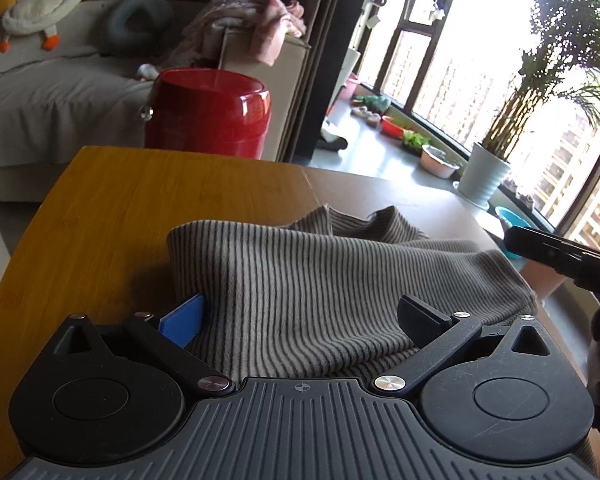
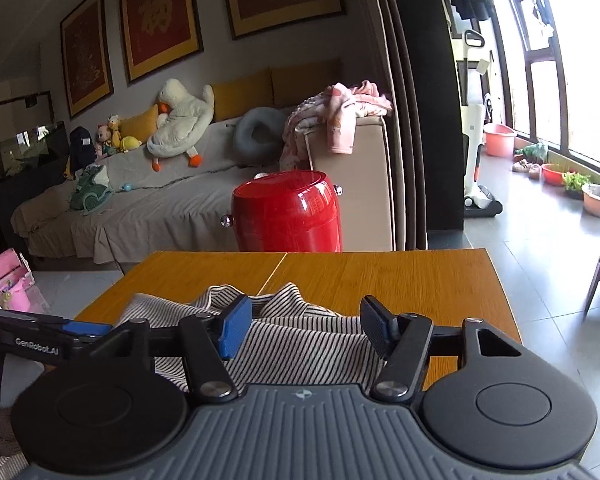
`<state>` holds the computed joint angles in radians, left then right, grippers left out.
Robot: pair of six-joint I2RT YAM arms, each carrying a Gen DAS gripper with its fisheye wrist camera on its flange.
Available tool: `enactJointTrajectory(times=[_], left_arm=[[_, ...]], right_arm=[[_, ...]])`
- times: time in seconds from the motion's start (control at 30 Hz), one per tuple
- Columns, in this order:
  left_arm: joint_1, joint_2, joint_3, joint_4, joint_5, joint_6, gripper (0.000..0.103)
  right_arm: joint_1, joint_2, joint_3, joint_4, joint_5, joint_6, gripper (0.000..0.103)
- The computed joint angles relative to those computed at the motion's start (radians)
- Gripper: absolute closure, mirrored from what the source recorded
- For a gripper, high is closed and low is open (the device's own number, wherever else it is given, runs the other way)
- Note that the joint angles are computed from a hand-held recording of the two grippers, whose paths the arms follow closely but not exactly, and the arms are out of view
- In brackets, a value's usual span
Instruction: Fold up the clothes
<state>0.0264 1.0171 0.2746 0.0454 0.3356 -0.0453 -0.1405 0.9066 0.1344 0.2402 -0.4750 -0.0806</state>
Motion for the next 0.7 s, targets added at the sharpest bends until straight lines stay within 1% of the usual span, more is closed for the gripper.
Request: enactJointTrajectory(times=[0.07, 0.13, 0.2, 0.23, 0.27, 0.3, 0.33, 0.4, 0.43, 0.47, 0.57, 0.63, 0.7], left_arm=[[-0.013, -0.001, -0.003, 0.004, -0.018, -0.011, 0.000], [-0.014, -0.006, -0.005, 0.000, -0.024, -0.009, 0.000], [-0.003, -0.027, 0.002, -0.030, -0.016, 0.000, 0.000], [0.025, -0.041, 0.007, -0.045, 0.016, 0.005, 0.000], [0.053, -0.054, 0.012, -0.060, 0.050, 0.010, 0.000], [0.096, -0.072, 0.019, -0.080, 0.099, 0.018, 0.000], [0.156, -0.055, 0.038, -0.106, 0.167, 0.041, 0.000], [0.268, -0.008, 0.085, -0.165, 0.295, 0.095, 0.000], [0.308, 0.056, 0.119, -0.189, 0.337, 0.111, 0.000], [0.344, 0.121, 0.156, -0.217, 0.373, 0.128, 0.000], [0.368, 0.273, 0.217, -0.203, 0.410, 0.131, 0.000], [0.346, 0.335, 0.234, -0.158, 0.411, 0.123, 0.000], [0.312, 0.399, 0.255, -0.107, 0.391, 0.094, 0.000]], right_arm=[[0.033, 0.189, 0.041, 0.050, 0.037, -0.014, 0.041], [0.051, 0.278, 0.017, 0.159, 0.051, -0.016, 0.041], [0.049, 0.264, 0.016, 0.142, 0.045, -0.012, 0.040], [0.047, 0.252, 0.017, 0.128, 0.041, -0.010, 0.040], [0.027, 0.231, 0.017, 0.101, 0.026, -0.017, 0.043], [-0.013, 0.203, 0.024, 0.065, -0.003, -0.022, 0.043], [-0.057, 0.178, 0.033, 0.027, -0.034, -0.028, 0.043], [-0.145, 0.138, 0.055, -0.045, -0.097, -0.040, 0.039], [-0.175, 0.155, 0.076, -0.064, -0.111, -0.049, 0.033], [-0.201, 0.177, 0.099, -0.080, -0.121, -0.058, 0.030], [-0.217, 0.295, 0.172, -0.124, -0.147, -0.060, 0.028], [-0.180, 0.368, 0.192, -0.092, -0.107, -0.041, 0.028], [-0.135, 0.442, 0.213, -0.046, -0.061, -0.028, 0.028]])
